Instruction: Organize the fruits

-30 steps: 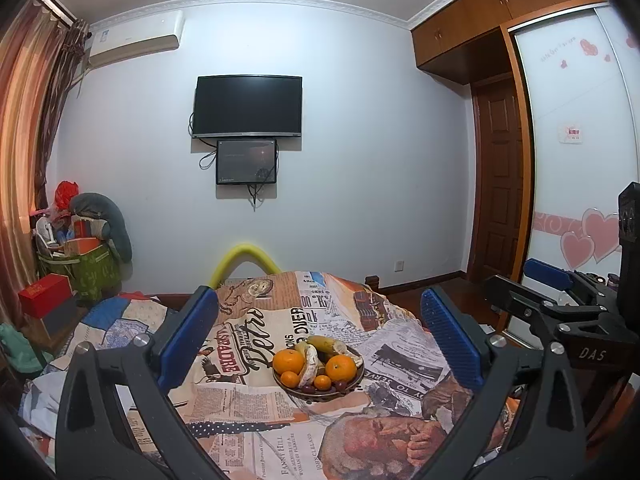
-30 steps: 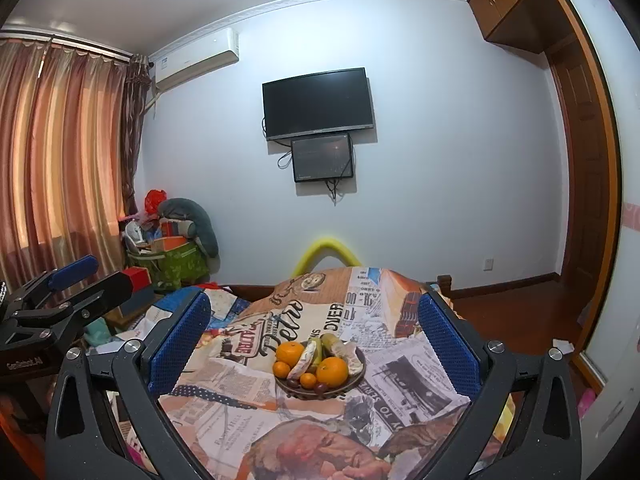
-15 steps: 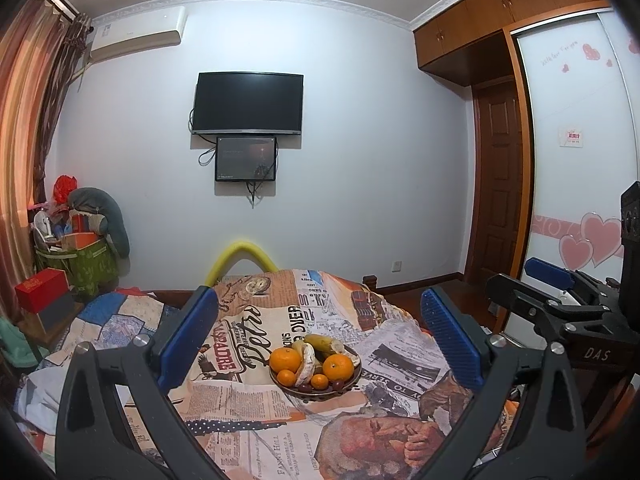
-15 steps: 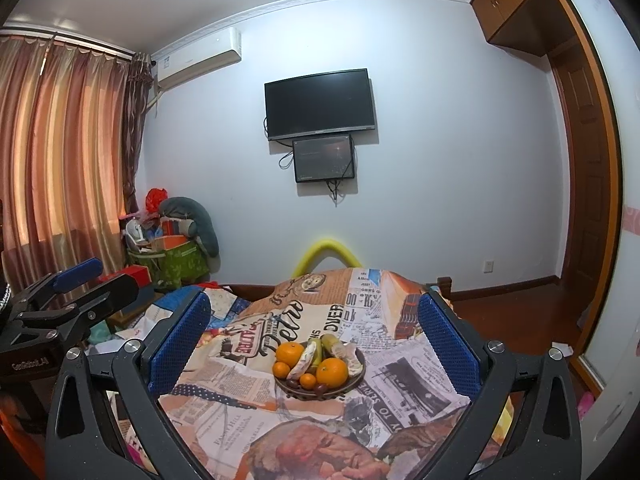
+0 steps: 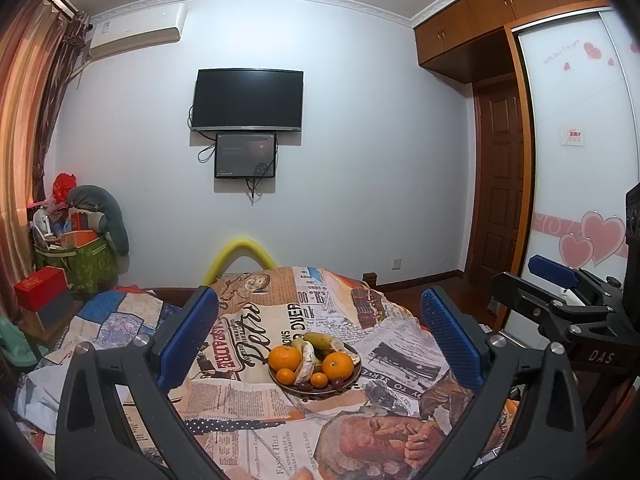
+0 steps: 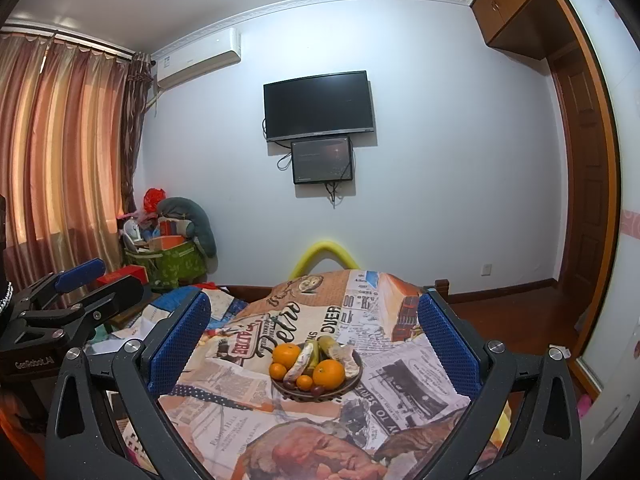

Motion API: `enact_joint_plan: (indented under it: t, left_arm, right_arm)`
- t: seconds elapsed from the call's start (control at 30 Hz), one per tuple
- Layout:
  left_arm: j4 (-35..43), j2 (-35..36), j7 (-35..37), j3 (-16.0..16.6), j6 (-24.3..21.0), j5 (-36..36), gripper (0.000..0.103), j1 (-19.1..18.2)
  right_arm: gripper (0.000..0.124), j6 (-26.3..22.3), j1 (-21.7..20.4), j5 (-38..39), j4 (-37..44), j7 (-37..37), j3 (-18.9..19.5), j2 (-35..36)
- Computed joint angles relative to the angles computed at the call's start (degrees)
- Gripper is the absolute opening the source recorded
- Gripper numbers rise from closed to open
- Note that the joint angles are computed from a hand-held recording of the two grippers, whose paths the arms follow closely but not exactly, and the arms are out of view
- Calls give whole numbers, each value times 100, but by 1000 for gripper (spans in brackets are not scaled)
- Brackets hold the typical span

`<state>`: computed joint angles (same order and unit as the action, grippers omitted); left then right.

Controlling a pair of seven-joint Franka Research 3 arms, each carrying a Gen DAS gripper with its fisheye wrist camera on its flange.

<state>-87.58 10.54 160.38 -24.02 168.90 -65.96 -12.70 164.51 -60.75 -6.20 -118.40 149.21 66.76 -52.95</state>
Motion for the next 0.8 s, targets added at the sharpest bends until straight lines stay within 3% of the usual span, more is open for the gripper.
enact_joint_plan:
  t: [0.8]
  left_arm:
    - [28,50,-12,-46,-113,82,103,24]
  right_arm:
    - [103,109,-17,11,-29,18,1,-10]
